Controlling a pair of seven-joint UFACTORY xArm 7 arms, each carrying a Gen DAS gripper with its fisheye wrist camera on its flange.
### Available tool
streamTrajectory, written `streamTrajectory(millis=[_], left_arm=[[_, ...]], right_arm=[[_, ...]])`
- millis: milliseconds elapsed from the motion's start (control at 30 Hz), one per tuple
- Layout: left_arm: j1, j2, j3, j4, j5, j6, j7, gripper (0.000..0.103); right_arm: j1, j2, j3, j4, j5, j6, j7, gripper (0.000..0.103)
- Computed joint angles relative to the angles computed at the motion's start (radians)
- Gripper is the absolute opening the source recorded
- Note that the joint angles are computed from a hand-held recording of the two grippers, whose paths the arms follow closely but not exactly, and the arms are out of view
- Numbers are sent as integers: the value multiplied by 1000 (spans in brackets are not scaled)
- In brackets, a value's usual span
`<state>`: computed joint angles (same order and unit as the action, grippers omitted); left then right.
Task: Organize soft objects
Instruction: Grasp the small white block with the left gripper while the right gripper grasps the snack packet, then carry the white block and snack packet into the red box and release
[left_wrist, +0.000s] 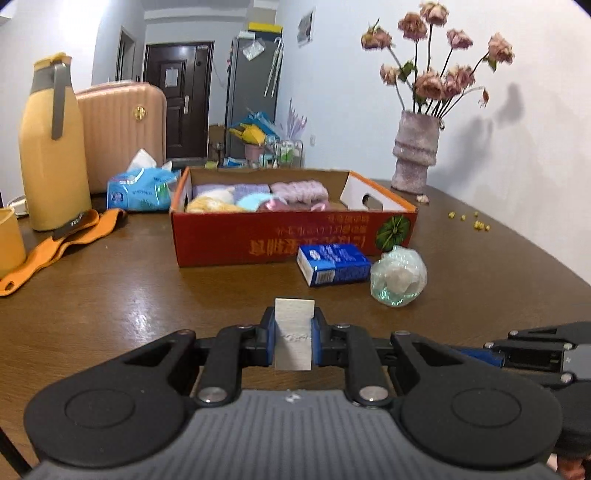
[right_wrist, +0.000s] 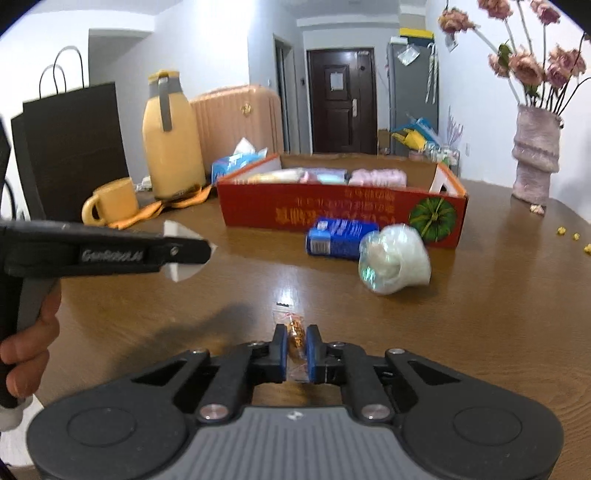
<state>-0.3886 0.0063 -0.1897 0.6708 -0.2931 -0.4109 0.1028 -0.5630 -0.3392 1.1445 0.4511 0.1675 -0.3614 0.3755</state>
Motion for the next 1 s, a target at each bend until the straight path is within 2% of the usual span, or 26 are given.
streamTrajectory(millis=[100,200,267,300,367,400,433,467,500,533,567,633,700,767,833,867,933,967,1000], left_arm=[[15,-3,10,-5,101,-4,-87,18],[24,13,13,15,162,-5,-130,18],[46,30,20,53,272,6,-208,18],[64,50,20,93,346,6,-253,18],[106,92,10,174,480,0,-342,18],[134,129,2,246,574,18,-417,18],[192,163,-46,311,639,48,-470,18],[291,211,-137,393,744,90,-547,18],[370,282,-224,498,821,144,-596,18],[407,347,-280,593,857,208,-606,18],[402,420,-302,697,850,276,-574,18],[353,543,-294,885,841,393,-532,18],[348,695,-367,1093,786,546,-419,18],[296,783,-343,1235,759,628,-381,19],[254,853,-317,1340,741,674,-339,19],[252,880,-325,1370,724,690,-307,20],[267,901,-347,1379,684,705,-254,35],[266,914,-350,1394,668,714,-233,40],[254,918,-329,1404,659,720,-235,47]], right_arm=[[37,-26,-33,-5,31,-4,-2,10],[115,19,-77,5,217,-26,-164,10],[206,61,-187,11,229,-49,-207,10],[225,68,-233,22,207,-51,-204,10],[172,62,-270,43,45,-62,-92,10],[179,84,-332,71,-43,-71,-45,10],[173,112,-369,104,-106,-75,-16,10],[130,138,-380,147,-206,-75,51,10],[124,199,-429,217,-310,-67,101,10],[105,262,-453,289,-415,-50,164,10],[53,330,-435,370,-520,-19,241,10],[-65,529,-343,579,-725,93,371,10],[-52,734,-314,788,-801,233,379,10],[-41,913,-255,982,-913,403,402,10],[-8,1082,-196,1159,-956,548,364,10],[42,1135,-210,1243,-940,604,326,10],[146,1189,-278,1368,-840,672,215,11],[201,1190,-338,1400,-755,678,150,12],[249,1223,-362,1469,-713,722,86,15]])
